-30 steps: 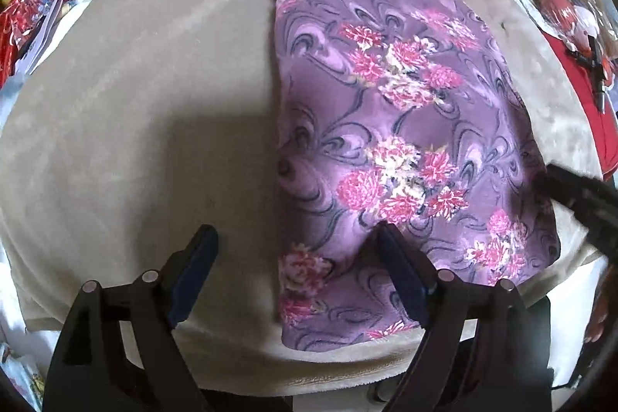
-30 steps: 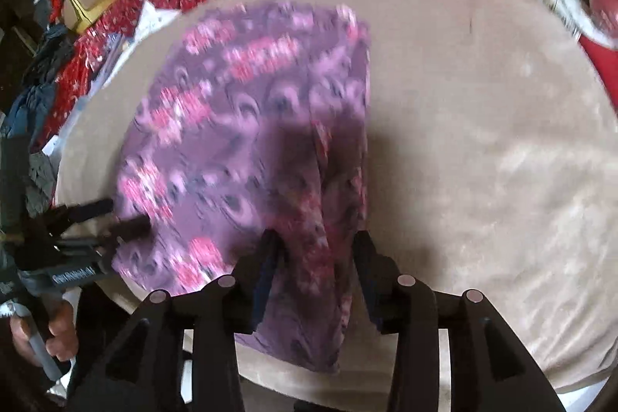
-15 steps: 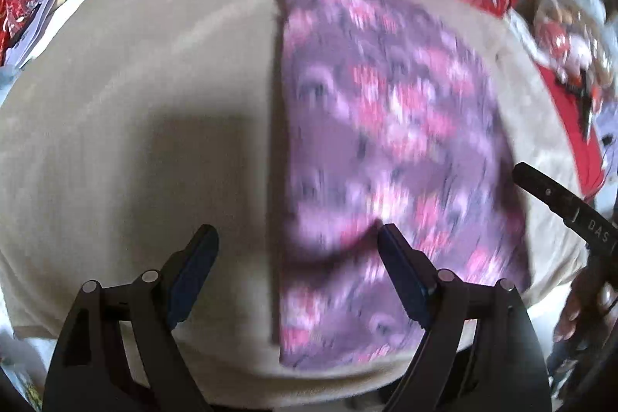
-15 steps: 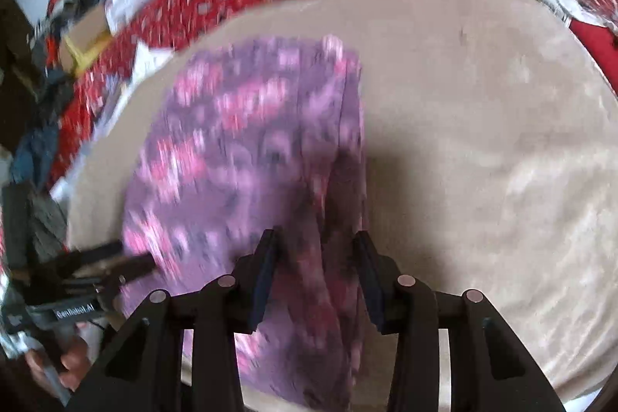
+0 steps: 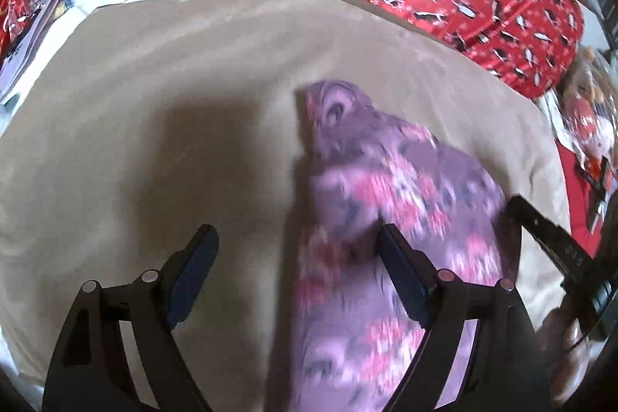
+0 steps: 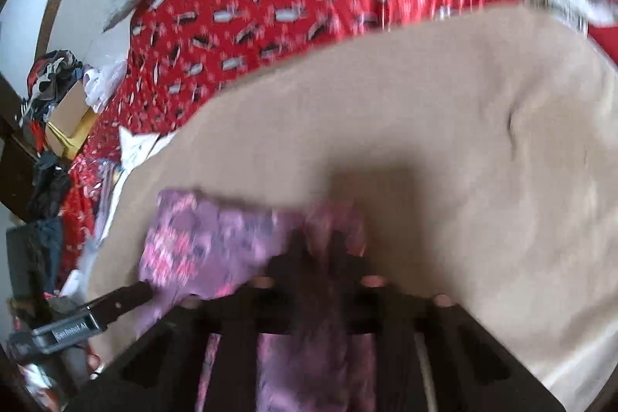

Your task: Fold small clothes

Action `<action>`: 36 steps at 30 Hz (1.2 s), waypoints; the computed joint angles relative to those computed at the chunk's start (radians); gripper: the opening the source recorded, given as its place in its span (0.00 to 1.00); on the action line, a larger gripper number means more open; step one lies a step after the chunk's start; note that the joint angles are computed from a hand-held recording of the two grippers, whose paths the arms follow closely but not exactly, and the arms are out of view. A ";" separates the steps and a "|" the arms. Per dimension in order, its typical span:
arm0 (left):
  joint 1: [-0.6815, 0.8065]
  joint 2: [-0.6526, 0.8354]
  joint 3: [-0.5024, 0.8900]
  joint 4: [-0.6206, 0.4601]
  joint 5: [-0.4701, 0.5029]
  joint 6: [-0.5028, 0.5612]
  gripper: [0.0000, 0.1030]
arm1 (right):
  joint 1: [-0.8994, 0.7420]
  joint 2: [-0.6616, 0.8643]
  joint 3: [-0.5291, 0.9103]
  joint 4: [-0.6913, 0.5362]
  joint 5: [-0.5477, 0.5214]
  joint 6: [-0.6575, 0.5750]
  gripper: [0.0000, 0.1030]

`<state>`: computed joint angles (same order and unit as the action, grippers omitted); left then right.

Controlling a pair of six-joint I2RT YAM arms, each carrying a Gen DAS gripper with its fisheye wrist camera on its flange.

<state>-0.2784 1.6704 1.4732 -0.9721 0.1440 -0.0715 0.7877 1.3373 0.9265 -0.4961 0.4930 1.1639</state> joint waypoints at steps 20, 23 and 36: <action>-0.004 -0.319 -0.304 0.019 -0.033 0.137 0.95 | 0.247 0.130 0.191 -0.268 0.073 -0.104 0.38; -0.044 -0.337 -0.384 0.014 -0.090 0.148 0.95 | 0.319 0.189 0.198 -0.381 0.020 -0.018 0.48; -0.021 -0.774 -0.568 -0.076 -0.112 0.225 0.95 | 0.710 0.291 0.460 -0.946 0.091 0.427 0.85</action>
